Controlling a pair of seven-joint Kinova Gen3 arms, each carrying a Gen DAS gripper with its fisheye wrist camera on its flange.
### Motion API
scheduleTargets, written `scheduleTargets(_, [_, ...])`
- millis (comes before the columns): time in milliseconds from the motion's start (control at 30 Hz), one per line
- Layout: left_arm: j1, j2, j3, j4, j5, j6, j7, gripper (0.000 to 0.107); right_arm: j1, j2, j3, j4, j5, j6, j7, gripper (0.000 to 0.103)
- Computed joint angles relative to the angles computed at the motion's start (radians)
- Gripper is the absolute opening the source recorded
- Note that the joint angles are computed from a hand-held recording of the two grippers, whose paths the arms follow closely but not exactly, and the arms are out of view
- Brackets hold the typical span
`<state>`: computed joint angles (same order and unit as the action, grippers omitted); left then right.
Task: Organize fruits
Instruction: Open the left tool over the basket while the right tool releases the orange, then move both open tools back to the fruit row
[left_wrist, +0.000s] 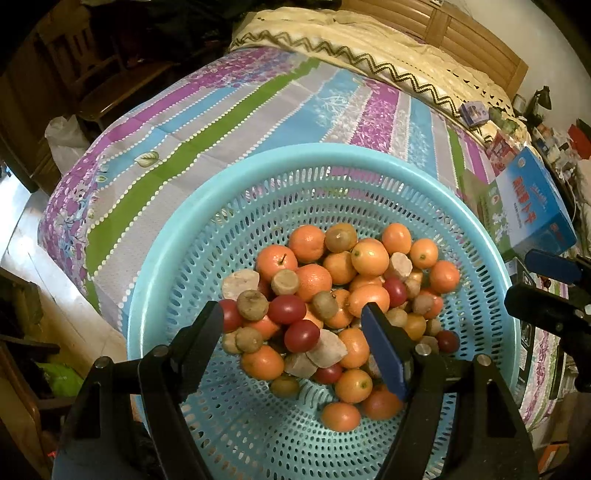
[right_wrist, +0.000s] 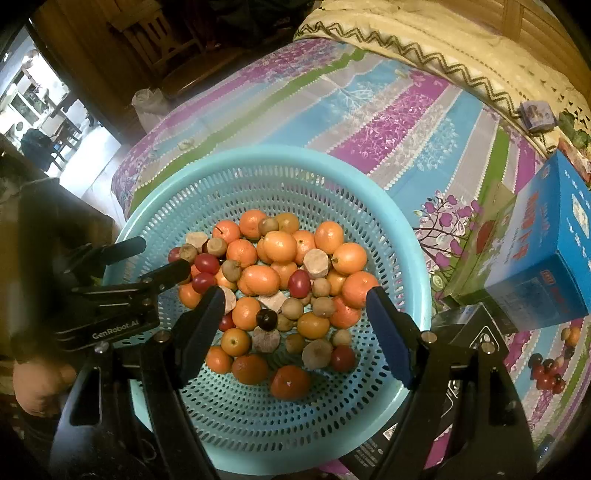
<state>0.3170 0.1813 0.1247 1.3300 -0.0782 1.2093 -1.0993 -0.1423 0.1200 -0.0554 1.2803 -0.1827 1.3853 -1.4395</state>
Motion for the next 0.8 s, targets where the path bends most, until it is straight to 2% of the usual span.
scheduleTargets(500, [0.029, 0.015, 0.003, -0.035, -0.022, 0.011, 0.025, 0.078, 0.029, -0.012, 0.013, 0.007, -0.020, -0.007, 0.028, 0.079])
scheduleTargets(800, [0.067, 0.000, 0.013, -0.062, -0.062, 0.001, 0.076, 0.078, 0.052, -0.095, 0.035, 0.058, 0.029, -0.078, 0.007, 0.079])
